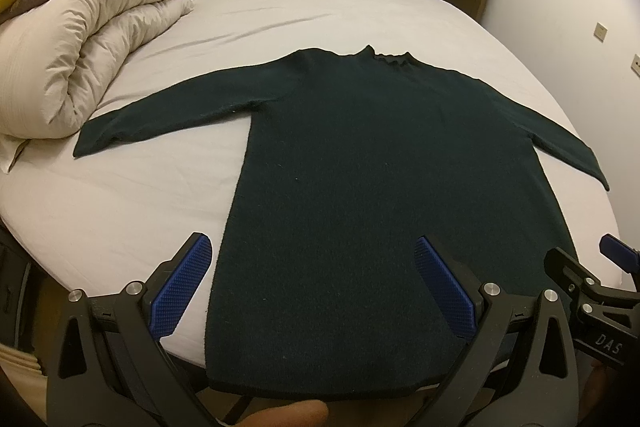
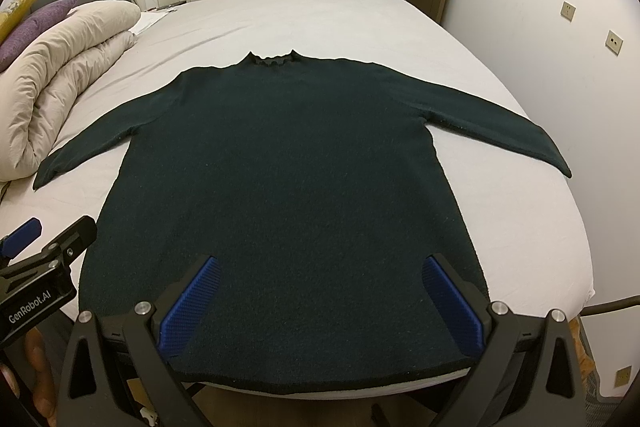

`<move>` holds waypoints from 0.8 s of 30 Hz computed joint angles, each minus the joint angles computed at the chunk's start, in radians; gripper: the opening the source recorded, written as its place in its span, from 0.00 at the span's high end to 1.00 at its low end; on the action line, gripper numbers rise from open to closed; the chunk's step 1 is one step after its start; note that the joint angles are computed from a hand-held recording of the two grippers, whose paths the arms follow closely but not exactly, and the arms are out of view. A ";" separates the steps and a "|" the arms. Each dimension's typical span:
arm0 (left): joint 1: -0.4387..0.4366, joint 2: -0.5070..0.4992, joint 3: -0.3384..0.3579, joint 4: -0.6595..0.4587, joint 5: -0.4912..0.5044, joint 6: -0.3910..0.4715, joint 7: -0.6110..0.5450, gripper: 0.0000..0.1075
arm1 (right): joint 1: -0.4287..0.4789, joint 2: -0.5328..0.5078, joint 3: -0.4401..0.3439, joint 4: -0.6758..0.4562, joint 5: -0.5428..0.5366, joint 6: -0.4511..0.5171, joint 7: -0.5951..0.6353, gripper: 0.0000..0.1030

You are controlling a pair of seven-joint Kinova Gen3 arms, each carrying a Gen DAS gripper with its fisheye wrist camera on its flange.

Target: Fold small clothes

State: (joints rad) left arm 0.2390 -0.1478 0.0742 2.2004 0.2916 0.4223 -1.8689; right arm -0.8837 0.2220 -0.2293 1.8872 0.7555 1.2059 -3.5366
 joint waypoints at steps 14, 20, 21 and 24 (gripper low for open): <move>-0.198 0.141 -0.143 -0.097 0.531 0.195 -0.569 0.04 | 0.016 0.047 0.029 -0.035 -0.016 -0.034 0.063 0.00; -0.471 0.334 -0.117 -0.221 0.775 0.428 -0.780 0.04 | 0.037 0.030 0.050 -0.016 0.059 -0.140 0.068 0.00; -0.494 0.379 -0.130 -0.246 0.809 0.458 -0.780 0.04 | 0.039 0.028 0.053 -0.015 0.079 -0.154 0.065 0.00; -0.520 0.518 -0.192 -0.351 0.846 0.577 -0.690 0.04 | 0.051 0.025 0.060 -0.017 0.141 -0.204 0.068 0.00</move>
State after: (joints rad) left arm -0.2810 0.3699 -0.1179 1.8497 1.1381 0.9996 -2.5585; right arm -0.8325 0.2467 -0.1694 1.8699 0.8969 1.0014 -3.4686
